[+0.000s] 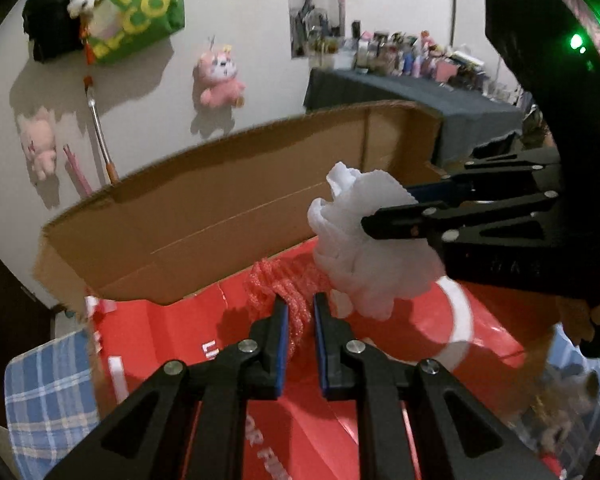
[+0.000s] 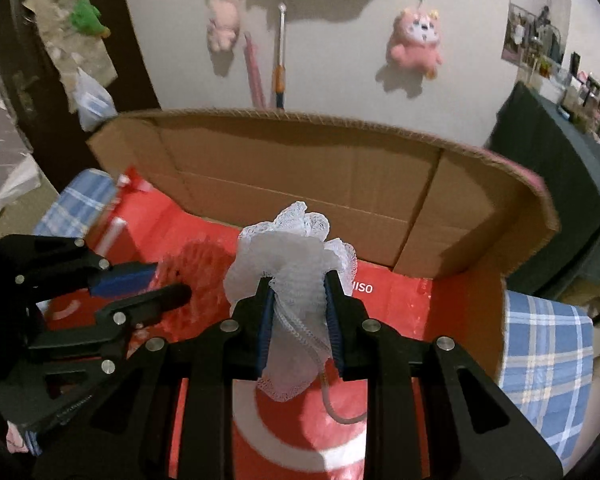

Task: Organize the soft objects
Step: 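Carry both items into the red-lined box and open both grippers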

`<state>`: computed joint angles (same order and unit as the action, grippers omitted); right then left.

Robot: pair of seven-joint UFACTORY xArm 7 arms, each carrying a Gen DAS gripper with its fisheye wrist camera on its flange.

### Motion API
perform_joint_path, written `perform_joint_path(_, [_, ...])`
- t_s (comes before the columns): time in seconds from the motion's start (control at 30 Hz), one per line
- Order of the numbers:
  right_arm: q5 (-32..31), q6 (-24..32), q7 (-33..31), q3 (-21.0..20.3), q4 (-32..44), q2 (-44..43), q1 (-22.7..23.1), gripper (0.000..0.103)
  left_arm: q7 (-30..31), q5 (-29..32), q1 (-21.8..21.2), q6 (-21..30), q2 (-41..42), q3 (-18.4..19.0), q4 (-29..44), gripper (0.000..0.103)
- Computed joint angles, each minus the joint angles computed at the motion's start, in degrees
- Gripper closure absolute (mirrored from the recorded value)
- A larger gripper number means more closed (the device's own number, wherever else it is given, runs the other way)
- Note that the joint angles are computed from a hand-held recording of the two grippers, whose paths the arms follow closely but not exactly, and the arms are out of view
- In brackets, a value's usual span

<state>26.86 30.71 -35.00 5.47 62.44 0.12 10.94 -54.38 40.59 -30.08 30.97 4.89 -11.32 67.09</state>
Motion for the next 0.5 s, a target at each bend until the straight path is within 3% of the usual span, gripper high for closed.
perform_joint_path(0.13, [-3.7, -0.6, 4.1, 0.3, 2.7, 4.5, -0.2, 0.080, 0.6, -0.8, 0.4, -0.4, 3.3, 1.1, 1.8, 0.090])
perform_joint_path(0.37, [-1.0, 0.1, 3.7, 1.3, 4.3, 5.7, -1.8, 0.078, -0.6, -1.1, 0.3, -3.4, 4.7, 3.0, 1.7, 0.087])
perform_joint_path(0.5, [-2.1, 0.0, 4.3, 1.3, 4.2, 5.6, -1.7, 0.077, -0.3, -0.9, -0.1, -2.6, 4.8, 3.3, 2.1, 0.086])
